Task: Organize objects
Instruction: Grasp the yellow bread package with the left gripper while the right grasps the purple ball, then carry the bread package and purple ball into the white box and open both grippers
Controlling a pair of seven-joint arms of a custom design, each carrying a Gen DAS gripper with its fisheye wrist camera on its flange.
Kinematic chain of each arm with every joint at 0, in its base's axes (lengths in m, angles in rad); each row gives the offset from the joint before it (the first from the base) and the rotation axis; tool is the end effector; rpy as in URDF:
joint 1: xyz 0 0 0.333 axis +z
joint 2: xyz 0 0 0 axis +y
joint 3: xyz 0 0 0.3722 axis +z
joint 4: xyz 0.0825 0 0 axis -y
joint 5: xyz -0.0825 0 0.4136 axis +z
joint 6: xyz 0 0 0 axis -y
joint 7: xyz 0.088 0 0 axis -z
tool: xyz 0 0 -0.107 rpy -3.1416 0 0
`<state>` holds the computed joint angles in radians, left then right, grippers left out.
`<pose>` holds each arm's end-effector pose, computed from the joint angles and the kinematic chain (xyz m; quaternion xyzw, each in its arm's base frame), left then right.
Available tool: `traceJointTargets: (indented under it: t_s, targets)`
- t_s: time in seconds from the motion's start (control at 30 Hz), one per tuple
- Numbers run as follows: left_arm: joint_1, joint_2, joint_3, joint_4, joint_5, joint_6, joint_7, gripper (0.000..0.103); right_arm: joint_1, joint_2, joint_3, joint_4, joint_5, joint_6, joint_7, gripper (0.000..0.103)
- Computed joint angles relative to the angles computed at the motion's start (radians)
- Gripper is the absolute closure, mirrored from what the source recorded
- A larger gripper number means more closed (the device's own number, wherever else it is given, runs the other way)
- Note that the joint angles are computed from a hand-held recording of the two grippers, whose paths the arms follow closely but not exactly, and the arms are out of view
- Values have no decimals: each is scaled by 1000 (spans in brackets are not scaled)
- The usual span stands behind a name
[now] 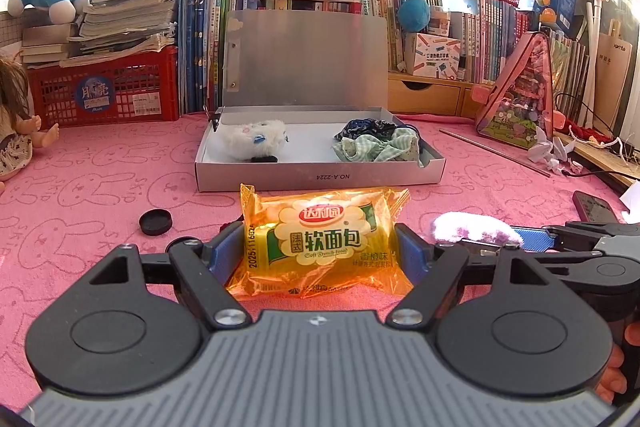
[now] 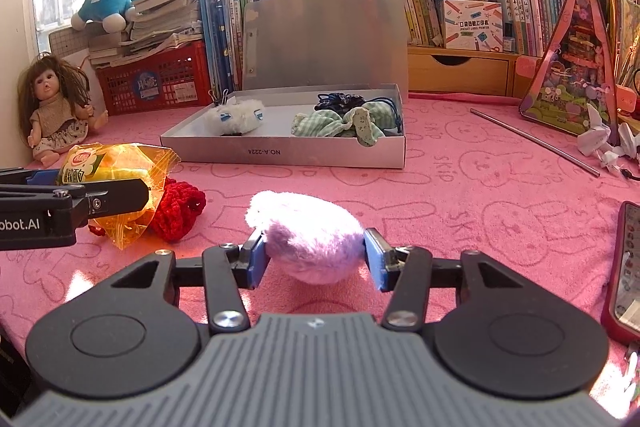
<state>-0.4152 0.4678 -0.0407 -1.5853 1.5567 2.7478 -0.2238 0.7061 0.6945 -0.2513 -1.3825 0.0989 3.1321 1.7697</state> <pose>0.6707 -0.3676 0.4492 -0.6109 0.5888 -0.3883 0.3596 0.7235 0.4220 0.4739 -0.6931 0.5063 -0.2524 0.4467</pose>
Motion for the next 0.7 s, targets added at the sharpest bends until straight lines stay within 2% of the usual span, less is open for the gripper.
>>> traceJointTargets:
  t_s: [0.43,0.7]
  targets:
    - [9,4,6,22,-4,6,-2,21,-10,3,7,26,10,7,-13,52]
    - [27,30,19,83,-51,39,51,21,-29,51,2,140,5,-50,15,52]
